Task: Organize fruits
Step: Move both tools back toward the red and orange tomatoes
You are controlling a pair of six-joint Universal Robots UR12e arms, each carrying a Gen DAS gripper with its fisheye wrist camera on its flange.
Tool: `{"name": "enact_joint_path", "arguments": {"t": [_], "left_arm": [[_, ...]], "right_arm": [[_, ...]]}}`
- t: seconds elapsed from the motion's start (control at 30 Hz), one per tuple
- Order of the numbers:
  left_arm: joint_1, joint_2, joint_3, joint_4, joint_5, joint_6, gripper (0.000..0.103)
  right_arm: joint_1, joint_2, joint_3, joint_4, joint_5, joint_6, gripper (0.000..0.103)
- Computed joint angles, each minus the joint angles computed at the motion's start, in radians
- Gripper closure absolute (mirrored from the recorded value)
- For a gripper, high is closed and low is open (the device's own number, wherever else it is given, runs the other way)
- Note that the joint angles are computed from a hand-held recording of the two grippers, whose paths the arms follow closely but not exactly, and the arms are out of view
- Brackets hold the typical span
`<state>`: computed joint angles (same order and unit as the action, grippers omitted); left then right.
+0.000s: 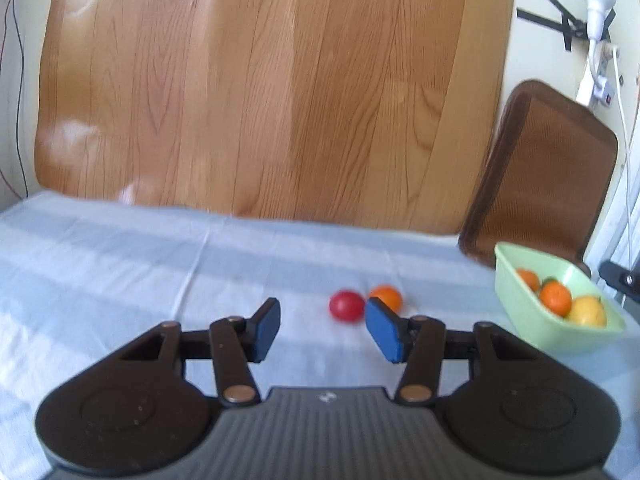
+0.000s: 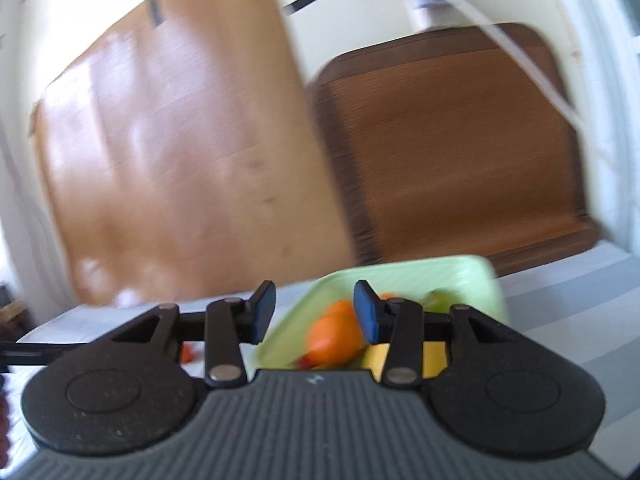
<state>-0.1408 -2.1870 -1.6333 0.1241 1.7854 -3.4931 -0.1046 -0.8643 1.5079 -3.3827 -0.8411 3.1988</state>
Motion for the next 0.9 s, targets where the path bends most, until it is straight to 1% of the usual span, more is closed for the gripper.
{"name": "enact_joint_path", "arguments": {"t": [0.07,0.13,0.2,0.23,0.27,0.33,0.4,0.47,0.57,0.7,0.9], "left_arm": [[-0.005,-0.009,0.004,-0.011,-0.008,0.008,0.055],[-0.014,-0.02,0.007,-0.012,0.004,0.039,0.055],[-0.022,-0.026,0.01,-0.019,0.016,0.074,0.055],[-0.023,-0.027,0.007,0.002,0.016,0.086,0.055],[-0.024,-0.028,0.003,0.024,0.021,0.093,0.055],[-0.025,-0.031,-0.002,0.037,0.015,0.091,0.055],[-0.026,-0.03,-0.006,0.05,0.018,0.089,0.055],[-0.026,-0.029,-0.007,0.051,0.015,0.092,0.055],[-0.026,-0.029,-0.009,0.057,0.011,0.097,0.053],[-0.025,-0.029,-0.012,0.068,0.007,0.093,0.05],[-0.024,-0.029,-0.013,0.071,0.001,0.089,0.05]], "right_arm": [[0.013,-0.021,0.021,0.092,0.052,-0.052,0.057],[0.03,-0.037,0.037,0.17,0.061,-0.105,0.057],[0.045,-0.048,0.047,0.22,0.043,-0.155,0.058],[0.051,-0.053,0.05,0.239,0.029,-0.172,0.058],[0.057,-0.054,0.048,0.261,0.015,-0.179,0.058],[0.061,-0.055,0.046,0.3,0.003,-0.172,0.057],[0.069,-0.061,0.045,0.346,-0.037,-0.176,0.058],[0.064,-0.063,0.06,0.297,-0.034,-0.152,0.057],[0.065,-0.067,0.072,0.275,-0.044,-0.158,0.057],[0.068,-0.067,0.071,0.275,-0.051,-0.169,0.057],[0.068,-0.063,0.066,0.27,-0.056,-0.145,0.057]]}}
